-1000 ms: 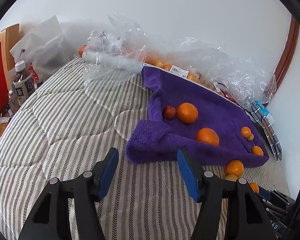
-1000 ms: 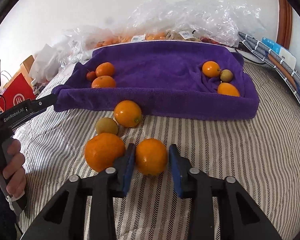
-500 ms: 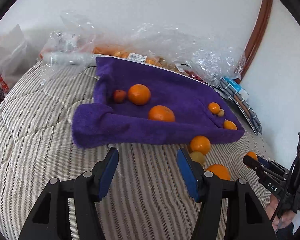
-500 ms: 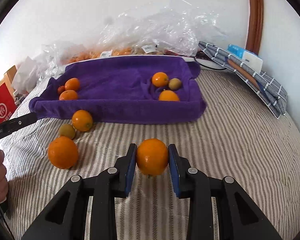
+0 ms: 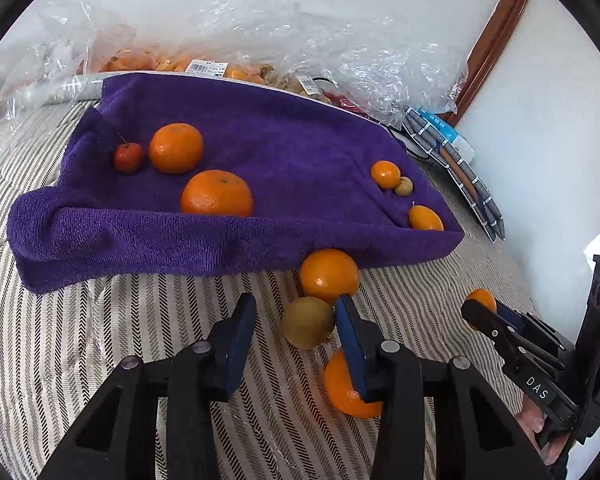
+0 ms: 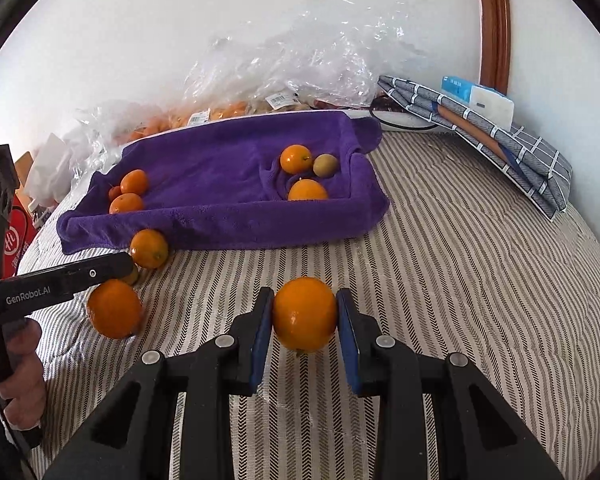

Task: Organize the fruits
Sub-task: 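Grasp the yellow-green fruit with the left gripper while the right gripper holds its orange, then carry the yellow-green fruit with the left gripper while the right gripper carries the orange onto the towel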

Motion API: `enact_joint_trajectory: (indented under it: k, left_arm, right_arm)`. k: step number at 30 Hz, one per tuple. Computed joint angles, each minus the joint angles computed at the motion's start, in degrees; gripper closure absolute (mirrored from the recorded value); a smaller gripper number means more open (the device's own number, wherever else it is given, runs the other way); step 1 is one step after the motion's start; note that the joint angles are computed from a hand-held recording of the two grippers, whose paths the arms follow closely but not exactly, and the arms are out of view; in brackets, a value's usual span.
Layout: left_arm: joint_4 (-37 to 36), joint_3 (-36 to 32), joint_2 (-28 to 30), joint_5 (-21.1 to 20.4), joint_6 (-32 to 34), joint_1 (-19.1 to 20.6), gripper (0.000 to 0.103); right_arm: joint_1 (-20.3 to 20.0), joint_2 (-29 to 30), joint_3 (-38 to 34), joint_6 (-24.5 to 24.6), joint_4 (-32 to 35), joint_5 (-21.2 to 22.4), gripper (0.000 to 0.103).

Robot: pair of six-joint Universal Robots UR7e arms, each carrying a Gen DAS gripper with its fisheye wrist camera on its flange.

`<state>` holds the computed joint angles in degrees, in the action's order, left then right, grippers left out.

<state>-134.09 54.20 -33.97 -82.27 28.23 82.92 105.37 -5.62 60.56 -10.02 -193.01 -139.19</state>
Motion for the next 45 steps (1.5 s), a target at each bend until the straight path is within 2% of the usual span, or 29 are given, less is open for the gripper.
enact_joint_trajectory:
  k: [4, 17, 33, 39, 45]
  left_arm:
    - [1.19, 0.23, -0.48, -2.23, 0.11, 0.47, 0.076]
    - [-15.94, 7.78, -2.85, -0.27, 2.31, -0.05, 0.077]
    - [-18.35, 7.36, -2.47, 0.63, 0.10, 0.20, 0.077]
    - [-21.28, 8.35, -2.86, 0.26, -0.27, 0.33, 0.077]
    - [-22.93, 7.47, -2.58, 0.51, -3.57, 0.73, 0.077]
  right_arm:
    - [-0.05, 0.10, -0.26, 1.11, 0.74, -0.46, 0.072]
    - [-0.50, -0.61, 0.96, 3.67, -1.31, -0.89, 0.072]
    - [-0.61, -0.70, 1.29, 5.30, -2.61, -1.61, 0.072]
    - [-0.65, -0.81, 1.72, 5.72, -4.18, -1.62, 0.072]
    - [-0.38, -0.12, 0.50, 5.14, -4.25, -2.88, 0.072]
